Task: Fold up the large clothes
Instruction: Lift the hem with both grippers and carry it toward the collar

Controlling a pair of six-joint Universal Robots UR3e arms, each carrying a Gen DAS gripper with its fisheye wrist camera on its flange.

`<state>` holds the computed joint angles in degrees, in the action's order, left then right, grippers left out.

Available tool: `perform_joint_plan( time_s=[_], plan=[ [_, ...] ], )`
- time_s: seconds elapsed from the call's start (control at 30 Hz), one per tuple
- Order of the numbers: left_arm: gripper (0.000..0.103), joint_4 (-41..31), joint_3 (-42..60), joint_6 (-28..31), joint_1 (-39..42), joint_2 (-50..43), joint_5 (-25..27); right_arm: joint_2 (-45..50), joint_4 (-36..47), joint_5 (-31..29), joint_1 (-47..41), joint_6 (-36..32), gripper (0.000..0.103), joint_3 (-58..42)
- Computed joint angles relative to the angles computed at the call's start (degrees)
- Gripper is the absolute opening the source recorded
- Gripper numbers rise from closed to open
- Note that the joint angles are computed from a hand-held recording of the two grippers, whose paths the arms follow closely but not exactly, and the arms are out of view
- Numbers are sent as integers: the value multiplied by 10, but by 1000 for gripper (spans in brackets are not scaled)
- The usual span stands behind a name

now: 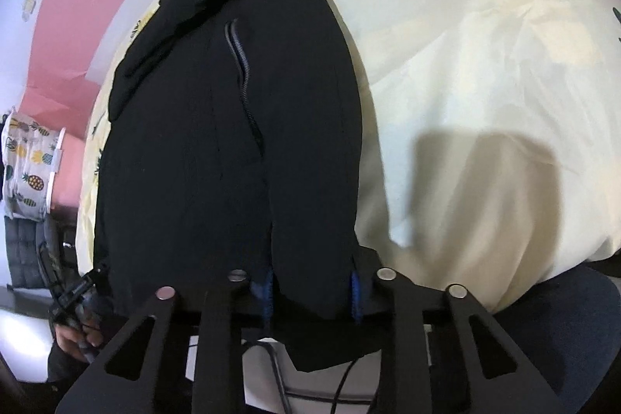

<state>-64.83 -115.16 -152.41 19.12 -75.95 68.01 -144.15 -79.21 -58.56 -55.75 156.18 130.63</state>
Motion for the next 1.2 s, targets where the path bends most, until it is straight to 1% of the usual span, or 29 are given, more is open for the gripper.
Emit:
perform_joint_plan(
  time_s=[0.03,0.07,0.17,0.2,0.23,0.4,0.5,0.53,0.6,0.67,0.7,0.77,0.8,0.9,0.93,0.97,1.03,1.07,1.13,1.2],
  plan=[
    [20,-2,5,1,2,-1,-6,-1,2,1,2,-1,25,-5],
    [18,-10,9,2,8,4,-14,-4,13,6,-3,-9,25,-12],
    [16,-33,23,9,30,15,-38,-24,86,26,-48,-62,24,-43],
    [16,-39,26,10,36,18,-46,-34,127,34,-73,-93,24,-59],
    [16,-40,28,7,38,20,-52,-35,136,39,-79,-101,23,-64],
    [16,-92,56,17,83,40,-113,-55,248,68,-143,-188,23,-118],
    [15,-123,76,23,106,48,-153,-49,250,87,-137,-181,22,-134],
    [15,-151,93,40,125,46,-168,-51,281,96,-156,-205,22,-149],
    [15,-160,105,34,132,48,-191,-45,292,114,-163,-211,22,-162],
    [15,-156,121,18,133,40,-209,-41,343,130,-195,-249,22,-192],
    [15,-155,129,12,134,36,-218,-34,353,142,-201,-257,22,-206],
    [15,-144,141,-6,132,26,-233,-21,349,158,-199,-254,22,-221],
    [15,-132,150,-17,128,17,-239,-11,321,168,-185,-234,22,-221],
    [15,-101,183,-50,113,-10,-250,22,178,192,-119,-128,21,-203],
    [15,-114,197,-41,122,-14,-259,33,140,196,-103,-103,21,-200],
    [15,-105,207,-50,118,-23,-262,49,84,198,-80,-65,21,-195],
    [15,-81,233,-74,105,-46,-264,76,28,201,-58,-34,21,-201],
    [15,-72,248,-86,98,-59,-263,92,-14,201,-42,-7,21,-200],
    [15,-52,281,-109,84,-87,-263,120,-56,203,-27,18,21,-210],
    [15,-28,320,-142,68,-120,-259,163,-144,197,8,76,21,-216]
  ],
)
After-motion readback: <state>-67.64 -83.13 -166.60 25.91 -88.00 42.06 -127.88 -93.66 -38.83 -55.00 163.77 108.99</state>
